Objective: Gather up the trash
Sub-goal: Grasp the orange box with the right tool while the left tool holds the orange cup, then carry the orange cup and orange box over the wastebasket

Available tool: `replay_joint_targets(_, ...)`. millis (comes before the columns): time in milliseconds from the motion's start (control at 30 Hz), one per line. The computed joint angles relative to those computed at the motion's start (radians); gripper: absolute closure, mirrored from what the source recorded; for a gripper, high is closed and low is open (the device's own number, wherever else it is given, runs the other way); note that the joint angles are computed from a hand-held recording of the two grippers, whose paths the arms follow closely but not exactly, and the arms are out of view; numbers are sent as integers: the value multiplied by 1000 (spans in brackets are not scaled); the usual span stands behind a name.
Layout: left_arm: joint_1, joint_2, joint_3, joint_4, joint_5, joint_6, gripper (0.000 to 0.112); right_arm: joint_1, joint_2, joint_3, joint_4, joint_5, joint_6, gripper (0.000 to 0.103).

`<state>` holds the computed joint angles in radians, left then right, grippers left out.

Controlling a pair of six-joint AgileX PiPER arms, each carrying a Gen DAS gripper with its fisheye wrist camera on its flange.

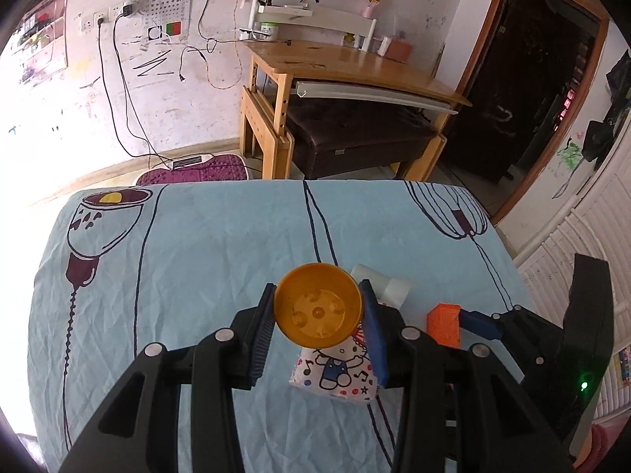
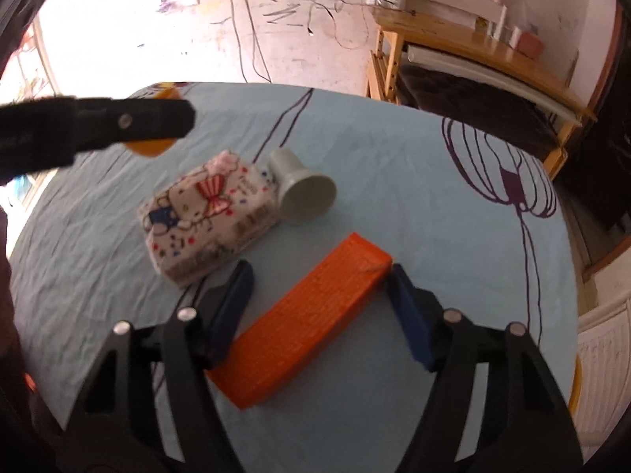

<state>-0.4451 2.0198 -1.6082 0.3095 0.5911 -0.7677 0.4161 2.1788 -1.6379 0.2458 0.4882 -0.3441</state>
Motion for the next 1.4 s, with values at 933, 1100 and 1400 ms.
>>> replay_joint_targets(933,-117,124,-220,38,139,-13,75,-260,-228,360,794,-206,-773,82)
replay_joint_targets(1100,-156,197,-359,38,223,8,75,-347,-235,393,995,-183,-960,82)
replay_joint_targets(1400,-224,387,-716,40,420,54,75,-541,-201,404,1233,-90,-1167,81)
